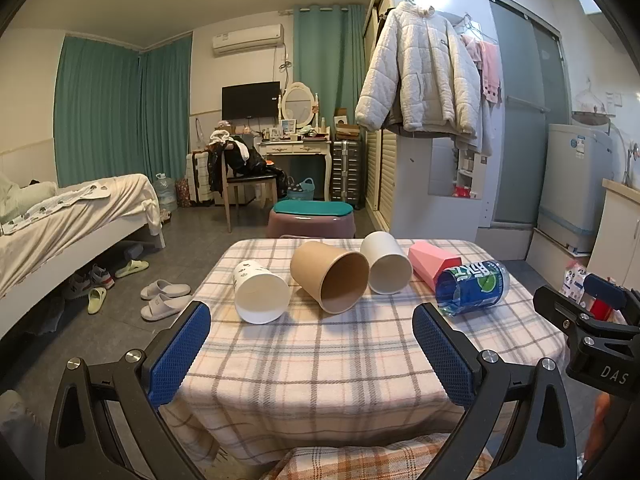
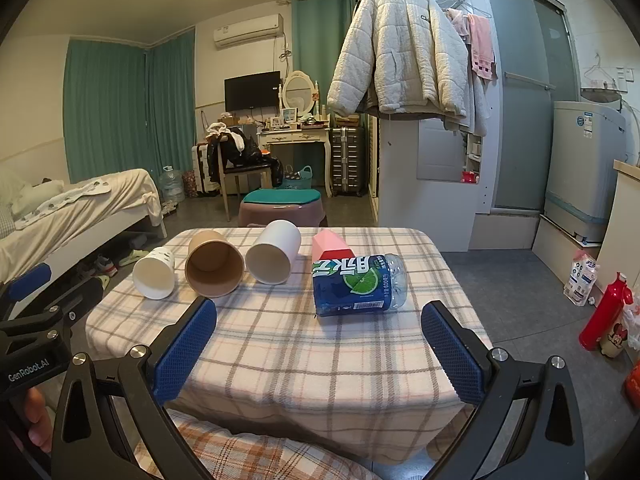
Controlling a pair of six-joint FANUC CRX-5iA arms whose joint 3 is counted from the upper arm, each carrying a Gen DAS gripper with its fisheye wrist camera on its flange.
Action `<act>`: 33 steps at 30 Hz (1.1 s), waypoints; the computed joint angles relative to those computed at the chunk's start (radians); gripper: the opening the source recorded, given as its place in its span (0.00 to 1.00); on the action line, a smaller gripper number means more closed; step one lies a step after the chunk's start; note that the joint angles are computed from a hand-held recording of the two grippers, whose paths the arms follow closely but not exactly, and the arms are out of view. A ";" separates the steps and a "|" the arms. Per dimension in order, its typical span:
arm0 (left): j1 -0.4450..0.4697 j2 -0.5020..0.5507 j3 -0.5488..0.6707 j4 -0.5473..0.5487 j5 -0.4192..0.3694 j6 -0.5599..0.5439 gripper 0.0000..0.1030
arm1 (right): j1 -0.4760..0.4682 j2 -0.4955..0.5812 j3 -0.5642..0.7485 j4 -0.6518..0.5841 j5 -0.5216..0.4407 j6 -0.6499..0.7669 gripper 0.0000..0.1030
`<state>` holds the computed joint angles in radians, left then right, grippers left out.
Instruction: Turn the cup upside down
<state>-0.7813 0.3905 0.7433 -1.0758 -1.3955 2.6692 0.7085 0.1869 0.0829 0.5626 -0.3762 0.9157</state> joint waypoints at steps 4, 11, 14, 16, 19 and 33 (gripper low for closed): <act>0.000 0.000 0.000 0.000 0.000 0.001 1.00 | -0.001 0.001 0.006 -0.014 -0.002 0.014 1.00; 0.001 0.001 0.001 0.001 -0.001 0.001 1.00 | -0.001 0.002 0.003 -0.003 0.001 0.004 1.00; 0.000 0.000 0.000 0.001 0.001 0.002 1.00 | -0.001 0.004 0.001 -0.009 0.006 0.011 1.00; 0.000 0.000 0.000 0.000 0.000 0.003 1.00 | -0.001 0.004 -0.001 -0.008 0.009 0.011 1.00; 0.001 -0.009 -0.016 -0.002 0.004 0.009 1.00 | -0.002 0.006 0.003 -0.014 0.008 0.018 1.00; 0.002 -0.010 -0.015 0.000 0.004 0.009 1.00 | 0.000 0.010 0.010 -0.023 0.005 0.028 1.00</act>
<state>-0.7798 0.3809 0.7279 -1.0756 -1.3918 2.6779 0.7083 0.1968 0.0924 0.5392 -0.3710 0.9434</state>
